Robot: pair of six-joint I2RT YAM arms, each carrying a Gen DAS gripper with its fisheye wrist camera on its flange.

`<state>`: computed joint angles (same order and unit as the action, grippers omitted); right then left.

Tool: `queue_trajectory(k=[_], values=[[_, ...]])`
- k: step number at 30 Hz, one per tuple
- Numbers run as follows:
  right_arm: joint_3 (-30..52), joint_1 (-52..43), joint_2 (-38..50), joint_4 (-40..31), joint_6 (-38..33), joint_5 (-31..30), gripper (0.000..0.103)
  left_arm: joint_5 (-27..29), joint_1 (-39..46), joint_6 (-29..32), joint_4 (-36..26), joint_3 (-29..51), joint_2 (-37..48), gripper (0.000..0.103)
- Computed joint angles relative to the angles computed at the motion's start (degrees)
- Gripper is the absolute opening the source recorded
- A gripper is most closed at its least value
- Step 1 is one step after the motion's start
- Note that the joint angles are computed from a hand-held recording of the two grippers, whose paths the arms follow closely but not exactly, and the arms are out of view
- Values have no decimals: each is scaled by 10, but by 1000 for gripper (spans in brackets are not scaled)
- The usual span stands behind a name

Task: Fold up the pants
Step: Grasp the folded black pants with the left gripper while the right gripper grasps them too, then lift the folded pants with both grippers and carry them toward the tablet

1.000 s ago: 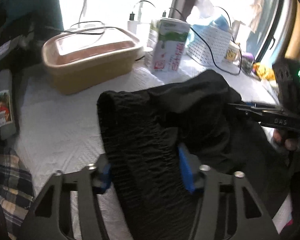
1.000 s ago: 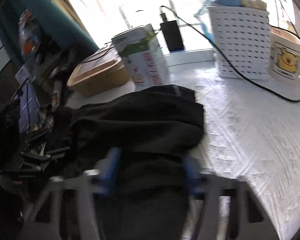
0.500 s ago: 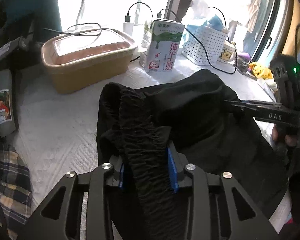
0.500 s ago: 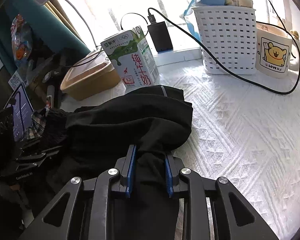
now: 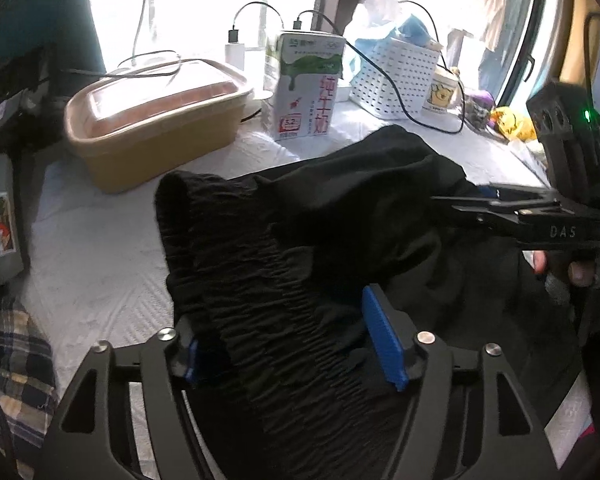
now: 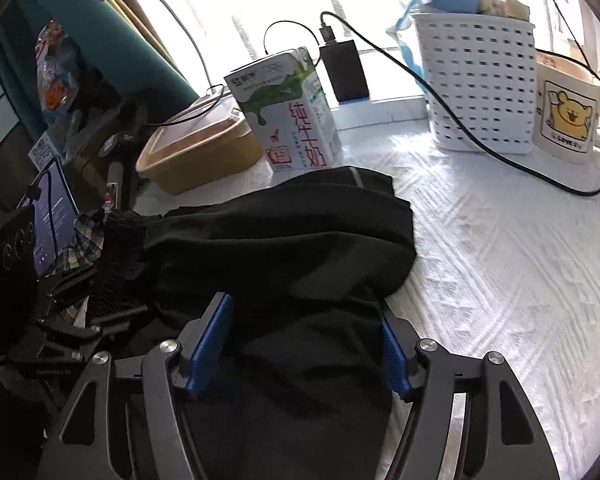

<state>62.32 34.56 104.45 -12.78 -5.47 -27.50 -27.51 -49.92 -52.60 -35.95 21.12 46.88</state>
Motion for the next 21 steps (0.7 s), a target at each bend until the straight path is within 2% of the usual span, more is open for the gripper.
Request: queue_trajectory(k=[2, 3, 5, 6, 7, 8, 10, 13, 21], values=[[7, 9, 4, -5, -8, 8, 71, 0, -1, 12, 10, 5, 17, 65], [7, 14, 4, -7, -14, 16, 71, -1, -3, 18, 12, 7, 21, 61], [5, 19, 2, -7, -23, 20, 68, -18, -9, 8, 3, 14, 32, 34], [3, 20, 1, -7, -27, 18, 60, -18, -6, 8, 2, 12, 25, 31], [0, 23, 0, -5, -25, 27, 36, -15, -4, 11, 3, 10, 17, 23], [-4, 25, -3, -2, -25, 29, 28, -10, -5, 11, 6, 9, 11, 15], [-13, 31, -12, 5, -30, 35, 20, -34, -31, -14, -8, 23, 27, 14], [-38, 47, -43, 24, -34, 76, 16, -85, -89, -62, -53, 58, 51, 12], [-74, 64, -164, 2, -27, 107, 13, -141, -179, -194, -180, 104, 14, 12]])
